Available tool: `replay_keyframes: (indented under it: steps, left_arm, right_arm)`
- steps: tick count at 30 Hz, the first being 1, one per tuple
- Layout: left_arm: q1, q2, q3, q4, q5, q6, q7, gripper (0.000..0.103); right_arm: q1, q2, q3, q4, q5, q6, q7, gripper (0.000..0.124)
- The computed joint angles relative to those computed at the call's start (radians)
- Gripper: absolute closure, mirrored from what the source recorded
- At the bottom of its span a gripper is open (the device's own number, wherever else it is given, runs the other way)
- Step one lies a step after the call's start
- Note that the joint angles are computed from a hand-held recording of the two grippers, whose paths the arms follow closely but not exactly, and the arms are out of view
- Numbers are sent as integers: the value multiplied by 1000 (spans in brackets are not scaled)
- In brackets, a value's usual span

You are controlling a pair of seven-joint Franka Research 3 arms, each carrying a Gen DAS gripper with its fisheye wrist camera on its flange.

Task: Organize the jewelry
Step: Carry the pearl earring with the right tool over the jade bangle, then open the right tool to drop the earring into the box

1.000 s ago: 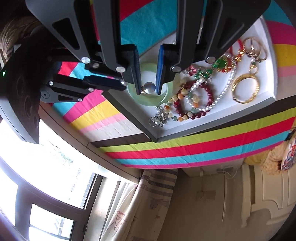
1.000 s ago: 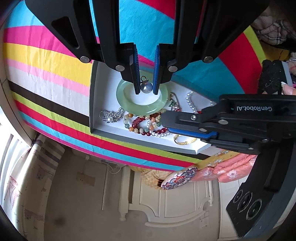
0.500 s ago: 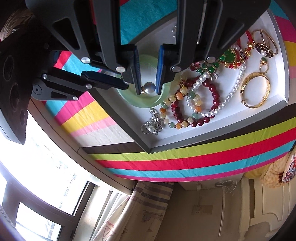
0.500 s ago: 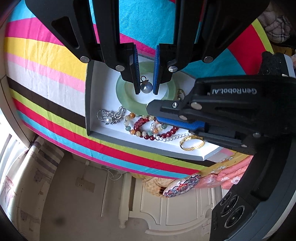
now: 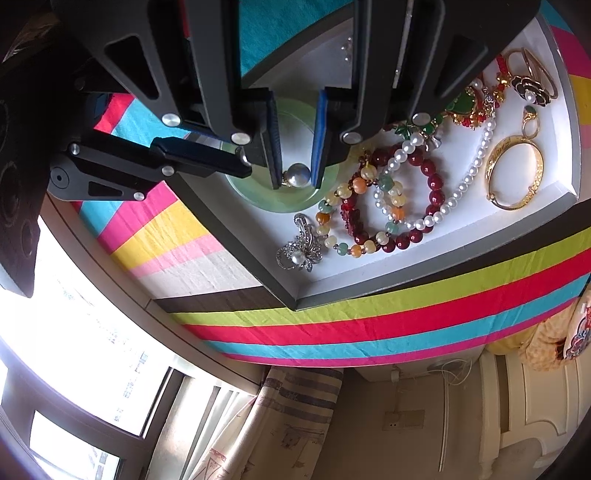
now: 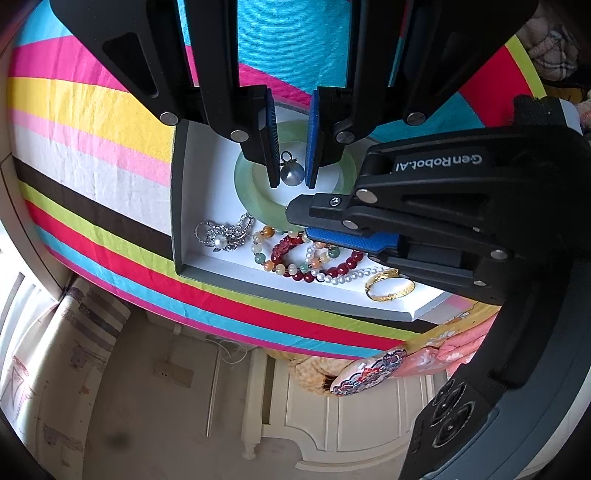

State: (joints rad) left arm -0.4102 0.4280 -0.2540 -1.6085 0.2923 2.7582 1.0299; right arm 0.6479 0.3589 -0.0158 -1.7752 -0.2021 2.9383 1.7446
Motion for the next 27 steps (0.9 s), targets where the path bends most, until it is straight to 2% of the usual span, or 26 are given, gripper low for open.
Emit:
replay_keyframes:
  steps: [4, 6, 7, 10, 11, 12, 13, 14, 15, 16, 17, 19, 20, 21, 22, 23, 24, 27]
  left_arm:
    - [-9, 4, 9, 3, 15, 13, -16, 78]
    - [-33, -6, 40, -5, 56, 18, -59, 64]
    - [-53, -12, 65, -8, 93, 19, -97, 53]
    - [-85, -34, 111, -24, 190, 34, -199, 43]
    - [-93, -42, 122, -29, 223, 34, -231, 36]
    - [-121, -55, 156, -37, 293, 32, -299, 31]
    - [-152, -71, 192, -44, 378, 24, -380, 20]
    - [-204, -97, 249, -60, 509, 9, -512, 10]
    - [-237, -122, 282, -79, 614, -4, -620, 6]
    - [-275, -152, 317, -103, 747, -25, -759, 2]
    - [-292, -176, 328, -124, 834, -44, -852, 2]
    - [-335, -237, 338, -190, 1037, -134, -1081, 2]
    - [-339, -255, 327, -213, 1075, -174, -1126, 2]
    - [-348, -274, 310, -242, 1096, -246, -1157, 2]
    - [-351, -282, 291, -257, 1093, -308, -1160, 2]
    - [-352, -294, 275, -276, 1102, -358, -1182, 2]
    - [-349, -307, 259, -296, 1107, -389, -1196, 2]
    - [-311, -344, 225, -350, 1118, -362, -1222, 2]
  right_arm:
    - [-2, -3, -4, -5, 7, 5, 11, 109]
    - [-1, -6, -6, -10, 6, 12, 16, 109]
    - [0, -6, -8, -10, 5, 12, 19, 109]
    - [11, -9, -23, -14, -8, 16, 43, 108]
    - [16, -12, -32, -20, -14, 23, 59, 108]
    - [23, -17, -43, -28, -22, 32, 80, 107]
    - [29, -20, -53, -34, -30, 38, 99, 104]
    - [49, -28, -79, -46, -50, 48, 144, 97]
    - [64, -38, -100, -60, -67, 58, 188, 90]
    - [73, -49, -114, -77, -80, 70, 227, 73]
    - [101, -67, -150, -106, -109, 94, 302, 54]
    - [179, -86, -247, -134, -218, 119, 465, 40]
    - [230, -97, -306, -149, -294, 135, 560, 39]
    - [261, -104, -341, -158, -352, 144, 624, 38]
    - [272, -107, -352, -160, -389, 144, 660, 38]
    - [314, -109, -389, -153, -466, 114, 722, 38]
    - [323, -107, -393, -146, -504, 99, 748, 38]
    - [316, -109, -365, -145, -565, 94, 787, 38]
